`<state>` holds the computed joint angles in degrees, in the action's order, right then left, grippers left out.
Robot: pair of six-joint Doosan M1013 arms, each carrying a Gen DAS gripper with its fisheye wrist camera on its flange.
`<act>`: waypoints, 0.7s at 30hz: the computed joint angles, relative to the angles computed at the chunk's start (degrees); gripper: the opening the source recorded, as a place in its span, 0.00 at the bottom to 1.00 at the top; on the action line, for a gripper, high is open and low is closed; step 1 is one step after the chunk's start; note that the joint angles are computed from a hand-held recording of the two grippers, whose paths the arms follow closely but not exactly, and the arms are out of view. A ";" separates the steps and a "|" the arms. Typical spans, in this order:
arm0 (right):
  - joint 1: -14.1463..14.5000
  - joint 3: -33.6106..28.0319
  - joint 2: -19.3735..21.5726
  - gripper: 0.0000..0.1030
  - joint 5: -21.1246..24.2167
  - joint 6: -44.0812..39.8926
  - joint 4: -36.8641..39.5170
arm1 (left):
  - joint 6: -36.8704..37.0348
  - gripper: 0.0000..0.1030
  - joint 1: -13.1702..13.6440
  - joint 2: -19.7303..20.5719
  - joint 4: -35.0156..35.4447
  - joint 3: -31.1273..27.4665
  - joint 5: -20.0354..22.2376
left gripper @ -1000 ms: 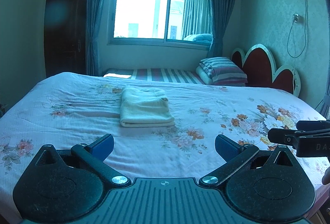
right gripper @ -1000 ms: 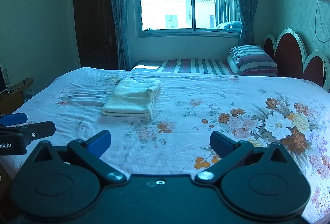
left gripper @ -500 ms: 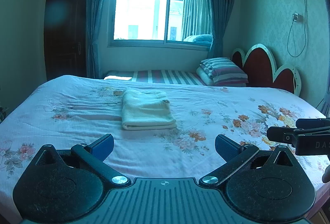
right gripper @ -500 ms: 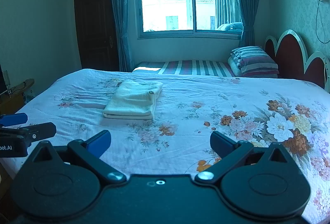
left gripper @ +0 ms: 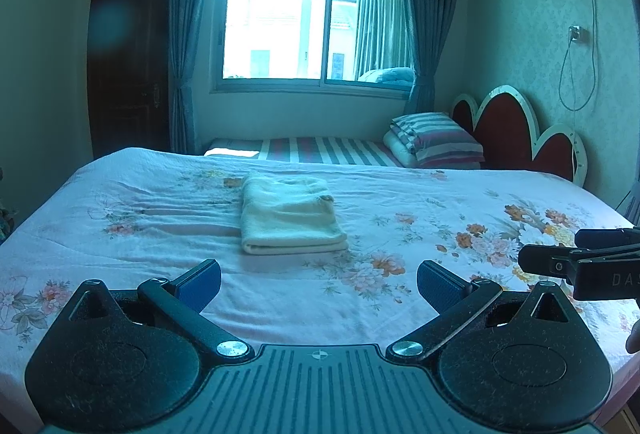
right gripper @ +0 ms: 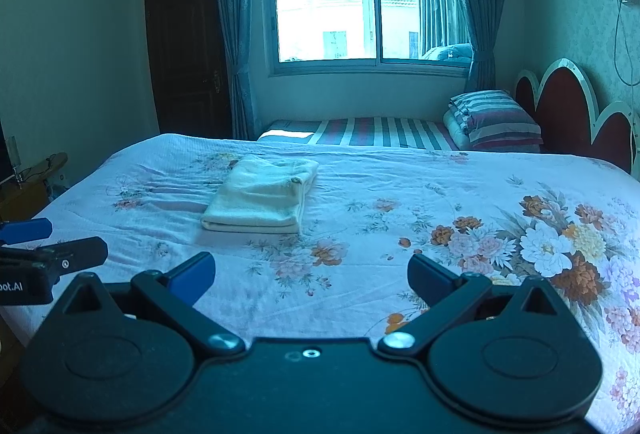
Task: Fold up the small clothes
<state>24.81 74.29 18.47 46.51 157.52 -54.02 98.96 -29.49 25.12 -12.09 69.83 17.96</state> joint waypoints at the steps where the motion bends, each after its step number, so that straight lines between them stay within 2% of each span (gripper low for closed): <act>1: 0.01 -0.06 0.04 1.00 -0.01 -0.01 0.04 | 0.34 1.00 0.06 0.05 -0.34 -0.08 0.00; 21: 0.11 -0.44 0.36 1.00 0.28 -0.29 -0.04 | -0.21 1.00 0.21 0.00 0.60 -0.17 0.27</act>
<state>24.93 73.85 18.83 46.80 157.23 -54.06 98.75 -29.28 25.12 -11.49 69.66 18.23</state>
